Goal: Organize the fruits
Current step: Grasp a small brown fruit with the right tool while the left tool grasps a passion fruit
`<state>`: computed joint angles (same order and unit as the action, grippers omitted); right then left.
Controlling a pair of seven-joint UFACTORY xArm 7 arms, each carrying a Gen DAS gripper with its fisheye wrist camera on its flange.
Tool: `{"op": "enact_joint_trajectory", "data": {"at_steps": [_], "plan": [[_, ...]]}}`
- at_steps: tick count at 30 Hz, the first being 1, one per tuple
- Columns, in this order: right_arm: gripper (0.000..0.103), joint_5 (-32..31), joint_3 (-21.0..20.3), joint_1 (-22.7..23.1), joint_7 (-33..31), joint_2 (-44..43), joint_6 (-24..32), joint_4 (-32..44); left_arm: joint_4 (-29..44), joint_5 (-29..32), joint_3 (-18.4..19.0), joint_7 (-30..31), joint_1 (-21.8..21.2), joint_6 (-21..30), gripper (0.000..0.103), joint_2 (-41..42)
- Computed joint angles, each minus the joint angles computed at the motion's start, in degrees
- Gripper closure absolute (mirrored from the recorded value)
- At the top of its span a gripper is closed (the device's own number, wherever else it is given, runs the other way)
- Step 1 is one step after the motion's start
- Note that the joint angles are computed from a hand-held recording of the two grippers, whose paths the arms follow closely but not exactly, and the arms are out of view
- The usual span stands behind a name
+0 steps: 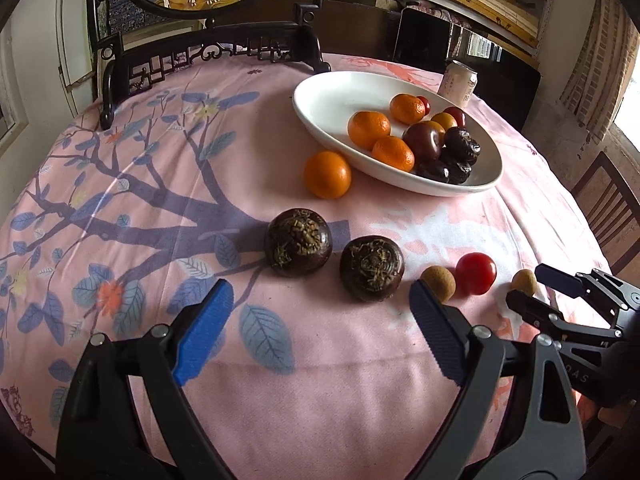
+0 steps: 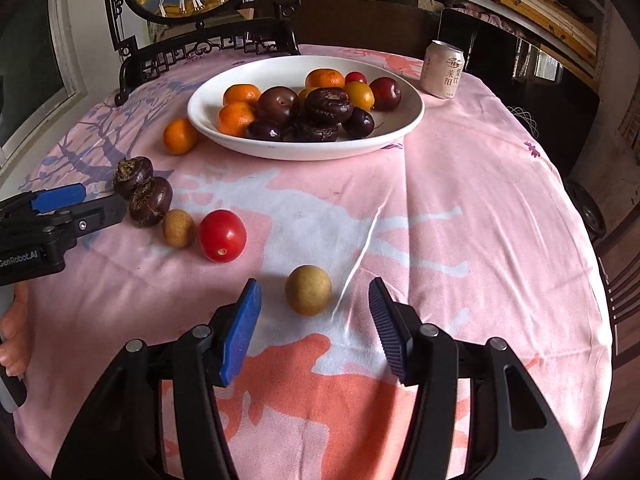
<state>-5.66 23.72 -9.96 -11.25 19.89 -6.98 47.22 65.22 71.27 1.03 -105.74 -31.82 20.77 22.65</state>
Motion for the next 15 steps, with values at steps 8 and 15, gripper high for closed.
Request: {"op": "enact_joint_trajectory", "data": {"at_steps": [8, 15], "plan": [[0.079, -3.4, 14.0, -14.9, 4.6, 3.4, -2.4, -1.1, 0.2, -0.8, 0.0, 1.4, 0.1, -1.2, 0.012, 0.7], [0.079, -9.2, 27.1, -29.5, 6.0, 8.6, 0.1, -1.0, 0.9, -7.6, -0.1, 7.9, 0.4, -2.7, 0.013, 2.4]]}}
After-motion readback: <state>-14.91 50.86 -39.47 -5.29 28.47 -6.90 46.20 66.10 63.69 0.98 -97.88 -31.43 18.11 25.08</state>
